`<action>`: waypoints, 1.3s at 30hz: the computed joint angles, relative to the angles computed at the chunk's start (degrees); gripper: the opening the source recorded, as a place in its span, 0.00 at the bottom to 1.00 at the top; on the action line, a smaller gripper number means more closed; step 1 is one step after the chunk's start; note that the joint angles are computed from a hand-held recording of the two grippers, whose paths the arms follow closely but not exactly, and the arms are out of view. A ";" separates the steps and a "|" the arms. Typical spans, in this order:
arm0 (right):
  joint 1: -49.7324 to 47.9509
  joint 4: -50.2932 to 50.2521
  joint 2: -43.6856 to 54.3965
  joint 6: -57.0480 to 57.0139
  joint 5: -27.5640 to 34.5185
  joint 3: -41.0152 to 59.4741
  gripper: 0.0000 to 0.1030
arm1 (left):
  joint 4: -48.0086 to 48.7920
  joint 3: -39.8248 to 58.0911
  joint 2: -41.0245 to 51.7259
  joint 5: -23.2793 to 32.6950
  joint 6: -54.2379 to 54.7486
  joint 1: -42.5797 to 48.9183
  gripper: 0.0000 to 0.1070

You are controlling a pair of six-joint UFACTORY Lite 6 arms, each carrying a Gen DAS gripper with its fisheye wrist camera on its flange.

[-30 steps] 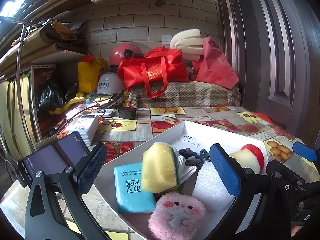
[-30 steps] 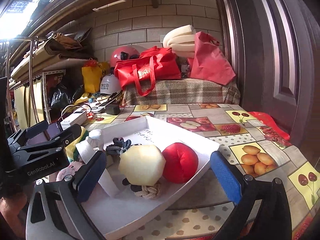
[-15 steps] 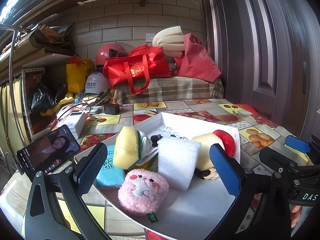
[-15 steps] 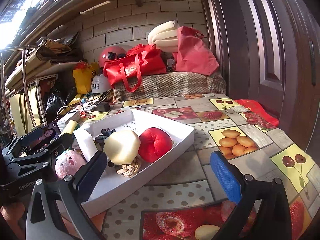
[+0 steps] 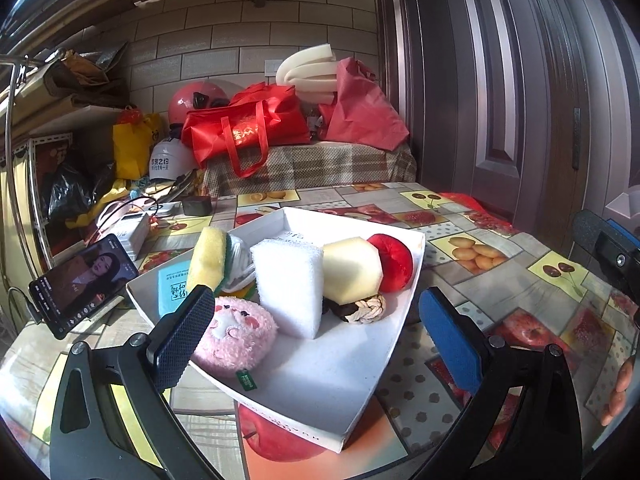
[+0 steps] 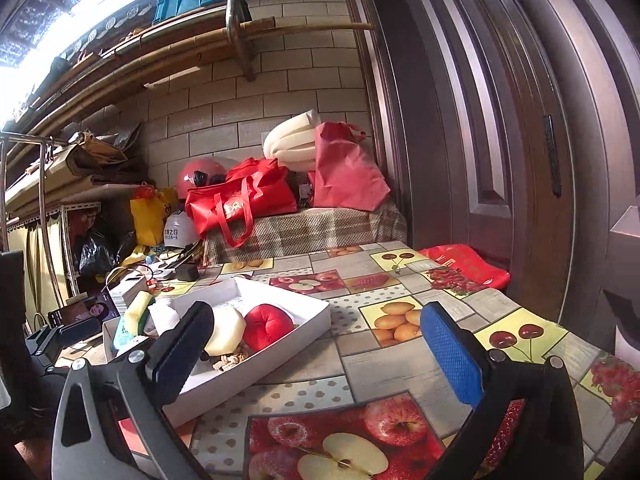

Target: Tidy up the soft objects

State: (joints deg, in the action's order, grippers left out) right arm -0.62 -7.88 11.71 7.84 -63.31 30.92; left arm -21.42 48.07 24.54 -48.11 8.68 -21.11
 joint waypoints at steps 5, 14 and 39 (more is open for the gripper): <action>-3.55 -7.02 -1.02 1.68 12.39 2.31 1.00 | -7.53 0.74 0.15 2.46 2.73 -2.20 0.96; -4.69 -5.68 -2.90 0.98 9.55 -1.26 1.00 | -18.21 0.27 -0.08 2.38 9.38 -5.51 0.96; -6.81 -8.63 -0.82 5.58 13.69 2.00 1.00 | -16.30 2.05 0.26 8.07 9.88 -6.14 0.96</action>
State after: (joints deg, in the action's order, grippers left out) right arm -7.44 -16.51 10.89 13.42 -49.62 32.92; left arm -37.72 50.12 24.80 -40.05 18.56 -27.25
